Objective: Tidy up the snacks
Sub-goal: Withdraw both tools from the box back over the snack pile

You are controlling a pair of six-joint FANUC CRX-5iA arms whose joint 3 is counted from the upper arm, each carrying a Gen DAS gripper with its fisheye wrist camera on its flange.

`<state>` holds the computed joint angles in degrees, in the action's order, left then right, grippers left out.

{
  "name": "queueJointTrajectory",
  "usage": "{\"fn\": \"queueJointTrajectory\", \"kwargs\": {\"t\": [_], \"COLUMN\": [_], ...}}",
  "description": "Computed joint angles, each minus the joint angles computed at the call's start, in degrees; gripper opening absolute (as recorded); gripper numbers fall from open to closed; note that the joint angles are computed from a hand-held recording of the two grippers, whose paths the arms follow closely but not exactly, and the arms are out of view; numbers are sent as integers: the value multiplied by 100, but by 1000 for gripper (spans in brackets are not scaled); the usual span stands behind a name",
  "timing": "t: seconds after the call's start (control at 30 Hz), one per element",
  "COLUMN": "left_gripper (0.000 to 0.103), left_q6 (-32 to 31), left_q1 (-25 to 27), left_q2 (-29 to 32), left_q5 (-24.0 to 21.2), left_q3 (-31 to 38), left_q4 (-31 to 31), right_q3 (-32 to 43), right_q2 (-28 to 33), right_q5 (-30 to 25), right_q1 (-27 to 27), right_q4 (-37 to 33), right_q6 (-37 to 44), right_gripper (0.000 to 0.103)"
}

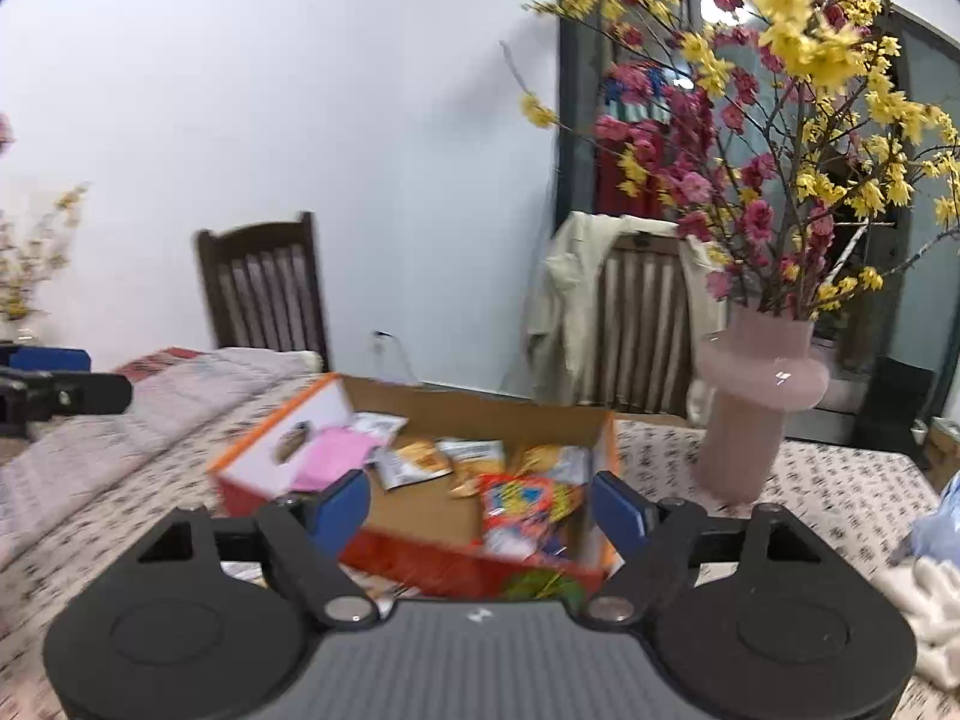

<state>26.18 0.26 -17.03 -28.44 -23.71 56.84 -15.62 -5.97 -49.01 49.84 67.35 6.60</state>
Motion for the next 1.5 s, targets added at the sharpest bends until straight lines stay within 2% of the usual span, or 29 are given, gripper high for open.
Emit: {"fn": "queueJointTrajectory", "kwargs": {"t": [0.1,0.17,0.2,0.27,0.37,0.5,0.67,0.77,0.9,1.03,1.23,1.4,1.5], "left_gripper": [101,103,103,103,103,103,103,103,103,103,103,103,102], "left_q6": [-454,-757,-765,-703,-260,155,564,652,989,1325,1527,1958,2021], "left_q1": [-11,111,234,488,752,1054,1260,1473,1592,1531,1048,211,-249], "left_q2": [-662,-978,-1097,-1253,-1538,-1908,-2332,-2591,-2699,-2653,-2262,-1453,-836], "left_q5": [213,42,-182,-634,-942,-1326,-1685,-1980,-2167,-2068,-1761,-1133,-812], "left_q3": [-801,-1213,-1353,-1495,-1687,-1904,-1989,-2063,-2044,-1934,-1705,-1249,-938], "left_q4": [432,785,810,651,234,-14,-654,-720,-940,-1230,-1473,-1904,-1933], "right_q3": [-617,-931,-1073,-1306,-1611,-1951,-2151,-2250,-2329,-2405,-2420,-2400,-2304], "right_q2": [-343,-482,-538,-639,-768,-945,-1080,-1208,-1254,-1325,-1339,-1337,-1281], "right_q5": [97,-16,-56,-223,-419,-607,-943,-904,-923,-914,-933,-794,-835], "right_q1": [294,546,645,897,1240,1686,2262,2511,2657,2705,2655,2453,2341], "right_q4": [616,890,1016,1094,1077,825,335,72,140,268,432,335,175], "right_q6": [-588,-866,-1025,-1197,-1383,-1812,-1991,-2083,-2139,-2203,-2362,-2264,-2115], "right_gripper": [82,83,84,85,86,86,86,86,86,86,87,87,87]}}
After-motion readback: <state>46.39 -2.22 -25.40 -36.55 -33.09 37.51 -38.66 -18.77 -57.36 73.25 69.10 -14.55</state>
